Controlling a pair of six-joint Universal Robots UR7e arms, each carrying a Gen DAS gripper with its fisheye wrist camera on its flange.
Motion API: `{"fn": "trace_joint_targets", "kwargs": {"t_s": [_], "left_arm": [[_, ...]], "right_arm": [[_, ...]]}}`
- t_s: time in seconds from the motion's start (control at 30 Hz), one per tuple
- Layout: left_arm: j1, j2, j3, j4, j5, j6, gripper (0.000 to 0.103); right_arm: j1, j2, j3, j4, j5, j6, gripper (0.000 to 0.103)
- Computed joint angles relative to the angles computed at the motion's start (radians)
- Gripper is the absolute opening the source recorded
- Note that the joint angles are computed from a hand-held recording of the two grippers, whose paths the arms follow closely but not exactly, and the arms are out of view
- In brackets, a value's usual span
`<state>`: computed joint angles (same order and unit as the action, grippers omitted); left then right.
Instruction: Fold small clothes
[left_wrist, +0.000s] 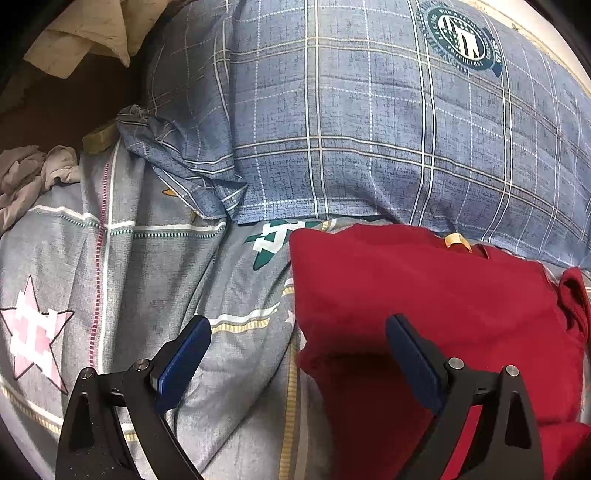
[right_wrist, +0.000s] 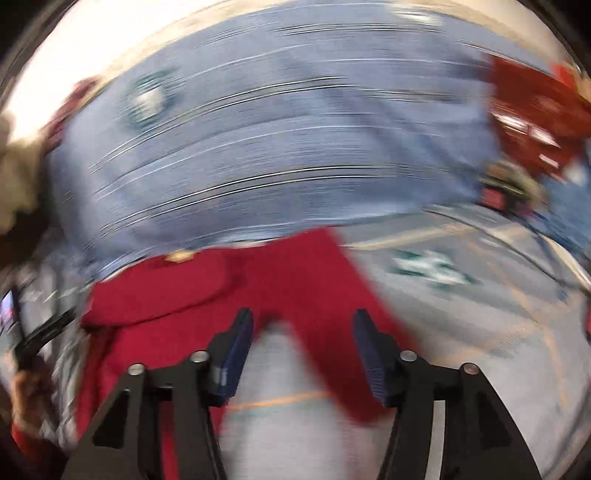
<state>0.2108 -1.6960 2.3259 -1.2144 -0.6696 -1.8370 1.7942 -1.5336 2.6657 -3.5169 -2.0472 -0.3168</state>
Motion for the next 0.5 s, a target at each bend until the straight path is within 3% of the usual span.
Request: {"fn": "trace_joint_targets", "kwargs": {"t_s": [0.1, 0.2, 0.3, 0.4, 0.47, 0.5], "left_arm": [[0.03, 0.004, 0.0, -0.026, 0.008, 0.024, 0.096], [0.058, 0.003, -0.004, -0.036, 0.024, 0.033, 0.096], [0.08, -0.006, -0.003, -0.059, 0.037, 0.048, 0.096], [0.102, -0.024, 0.002, -0.091, 0.045, 0.072, 0.096], [0.113, -0.029, -0.003, -0.071, 0.047, 0.054, 0.096], [0.117, -0.037, -0.005, -0.058, 0.047, 0.04, 0.096]], "right_arm": [[0.019, 0.164, -0.073, 0.033, 0.054, -0.004, 0.059], [0.014, 0.311, -0.162, 0.057, 0.03, 0.015, 0.059], [-0.025, 0.376, -0.222, 0.088, 0.034, 0.078, 0.059], [-0.073, 0.434, -0.262, 0.042, 0.055, 0.104, 0.058], [-0.077, 0.473, -0.285, 0.006, 0.029, 0.091, 0.05], [-0.073, 0.485, -0.292, -0.015, 0.001, 0.076, 0.029]]}}
